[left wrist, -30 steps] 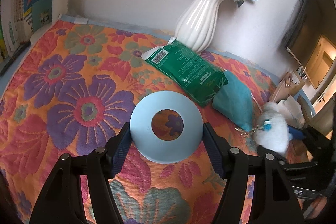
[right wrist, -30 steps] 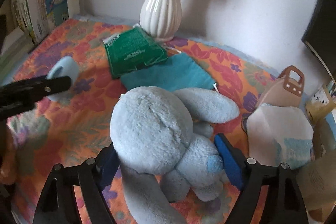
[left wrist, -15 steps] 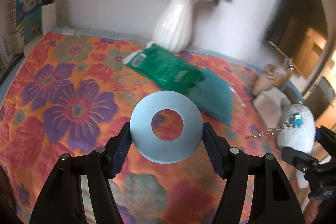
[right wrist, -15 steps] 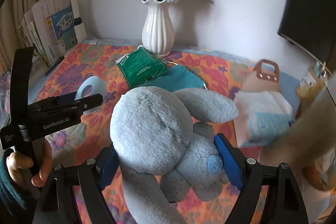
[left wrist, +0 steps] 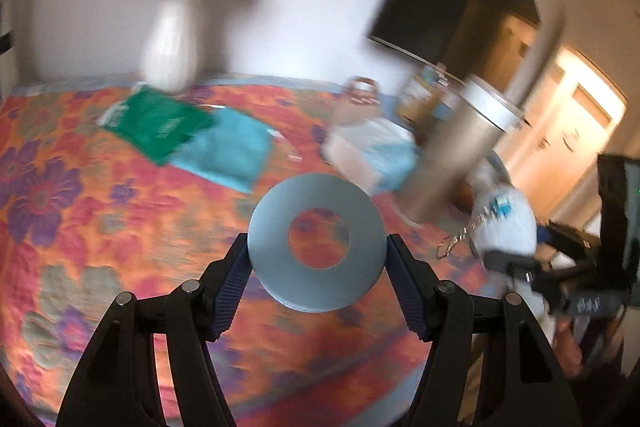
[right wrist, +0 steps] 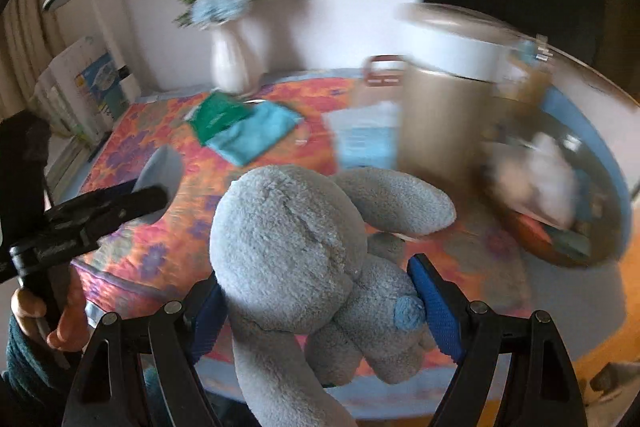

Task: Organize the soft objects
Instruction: 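Carry the tape roll and bunny to the glass bowl and open both tools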

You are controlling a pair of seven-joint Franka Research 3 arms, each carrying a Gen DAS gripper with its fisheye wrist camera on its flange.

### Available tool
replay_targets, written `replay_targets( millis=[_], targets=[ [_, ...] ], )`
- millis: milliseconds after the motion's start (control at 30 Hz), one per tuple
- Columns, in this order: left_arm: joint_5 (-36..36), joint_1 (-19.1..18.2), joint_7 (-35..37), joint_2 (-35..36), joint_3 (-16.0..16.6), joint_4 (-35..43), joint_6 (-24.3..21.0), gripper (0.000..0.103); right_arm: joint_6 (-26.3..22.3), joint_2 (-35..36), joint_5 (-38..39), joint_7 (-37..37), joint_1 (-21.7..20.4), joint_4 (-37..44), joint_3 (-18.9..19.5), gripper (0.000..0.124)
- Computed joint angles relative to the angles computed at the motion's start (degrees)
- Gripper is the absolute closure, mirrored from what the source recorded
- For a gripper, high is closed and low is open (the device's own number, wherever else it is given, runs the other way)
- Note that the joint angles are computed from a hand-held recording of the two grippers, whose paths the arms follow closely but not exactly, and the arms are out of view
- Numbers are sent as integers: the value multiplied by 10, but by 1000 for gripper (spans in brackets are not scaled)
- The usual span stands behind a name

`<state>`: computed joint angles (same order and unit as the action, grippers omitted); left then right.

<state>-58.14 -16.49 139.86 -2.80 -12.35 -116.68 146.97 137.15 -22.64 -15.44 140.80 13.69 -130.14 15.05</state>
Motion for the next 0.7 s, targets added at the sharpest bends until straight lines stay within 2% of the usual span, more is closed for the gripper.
replay_targets(
  millis=[100, 233, 333, 467, 533, 567, 633, 700],
  targets=[
    [-2, -18, 13, -14, -13, -3, -17, 39, -21, -76, 5, 11, -10, -56, -10, 41],
    [-7, -52, 41, -18, -28, 11, -33, 39, -39, -174, 10, 22, -48, -118, -12, 40],
    [0, -80, 51, -2, -47, 42, -25, 39, -38, -227, 10, 22, -88, -146, -18, 40],
    [53, -113, 26, 53, -81, 116, 18, 39, -13, -265, -1, 13, -149, -160, -26, 40],
    [115, -131, -12, 86, -99, 150, 73, 39, 2, -266, -4, 7, -179, -157, -30, 40],
    [172, -144, -53, 107, -104, 168, 106, 39, 17, -260, -8, 5, -199, -154, -36, 40],
    [288, -173, -148, 145, -98, 202, 146, 39, 39, -236, -5, -5, -226, -142, -50, 39],
    [366, -200, -219, 185, -86, 240, 170, 39, 54, -202, 6, -21, -242, -129, -68, 39]
  ],
)
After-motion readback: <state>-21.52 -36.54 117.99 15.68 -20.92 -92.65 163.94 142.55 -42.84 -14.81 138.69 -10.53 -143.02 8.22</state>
